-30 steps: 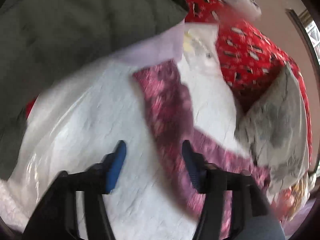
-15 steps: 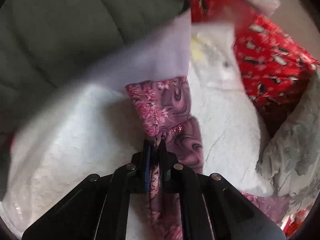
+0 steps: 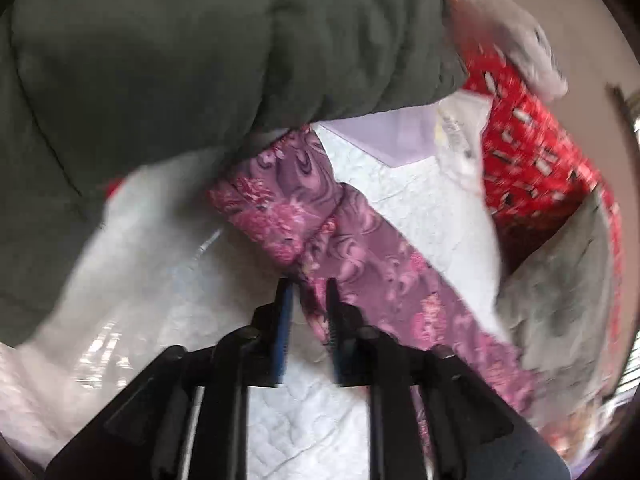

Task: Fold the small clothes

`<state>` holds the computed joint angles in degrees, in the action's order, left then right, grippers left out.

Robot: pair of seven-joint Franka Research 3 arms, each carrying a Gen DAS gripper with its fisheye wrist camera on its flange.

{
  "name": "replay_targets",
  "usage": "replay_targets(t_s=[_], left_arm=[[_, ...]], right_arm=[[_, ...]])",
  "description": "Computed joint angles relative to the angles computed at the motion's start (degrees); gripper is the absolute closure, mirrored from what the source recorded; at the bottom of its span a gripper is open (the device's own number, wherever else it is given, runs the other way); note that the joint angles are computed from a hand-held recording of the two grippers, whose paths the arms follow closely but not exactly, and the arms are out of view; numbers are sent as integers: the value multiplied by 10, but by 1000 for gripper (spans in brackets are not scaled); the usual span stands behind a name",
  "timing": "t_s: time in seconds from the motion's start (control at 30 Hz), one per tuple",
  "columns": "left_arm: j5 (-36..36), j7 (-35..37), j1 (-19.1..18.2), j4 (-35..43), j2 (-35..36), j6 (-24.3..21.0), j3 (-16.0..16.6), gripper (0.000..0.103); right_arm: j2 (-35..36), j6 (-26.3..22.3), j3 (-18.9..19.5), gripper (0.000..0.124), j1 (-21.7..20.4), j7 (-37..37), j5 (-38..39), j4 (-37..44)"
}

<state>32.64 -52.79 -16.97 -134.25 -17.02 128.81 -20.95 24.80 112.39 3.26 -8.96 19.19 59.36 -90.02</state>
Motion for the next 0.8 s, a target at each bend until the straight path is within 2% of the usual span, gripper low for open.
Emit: replay_targets(t_s=[0.03, 0.17, 0.2, 0.23, 0.27, 0.3, 0.47, 0.63, 0.73, 0.8], left_arm=[[8, -9, 4, -7, 0, 16, 2, 59], [16, -26, 15, -8, 18, 42, 9, 56], [19, -40, 19, -5, 23, 39, 8, 58], [24, -45, 21, 4, 29, 33, 7, 79], [27, -36, 21, 14, 38, 30, 10, 94], [32, -18, 20, 28, 49, 32, 13, 101], [66, 115, -14, 191, 141, -100, 3, 101], [126, 196, -61, 350, 237, -129, 19, 101], [146, 254, -96, 455, 301, -152, 32, 101], [149, 288, -116, 527, 345, -160, 43, 101]], right_arm=[[-1, 1, 0, 93, 0, 0, 0, -1], [-1, 0, 0, 93, 0, 0, 0, -1], [0, 0, 0, 93, 0, 0, 0, 0], [0, 0, 0, 93, 0, 0, -1, 0], [0, 0, 0, 93, 1, 0, -1, 0], [0, 0, 0, 93, 0, 0, -1, 1], [0, 0, 0, 93, 1, 2, -3, 1], [-18, 30, -6, 93, 20, 11, -41, -9], [-24, 27, -12, 91, 31, 24, -84, 2], [-24, 18, -16, 78, 28, 28, -103, 16]])
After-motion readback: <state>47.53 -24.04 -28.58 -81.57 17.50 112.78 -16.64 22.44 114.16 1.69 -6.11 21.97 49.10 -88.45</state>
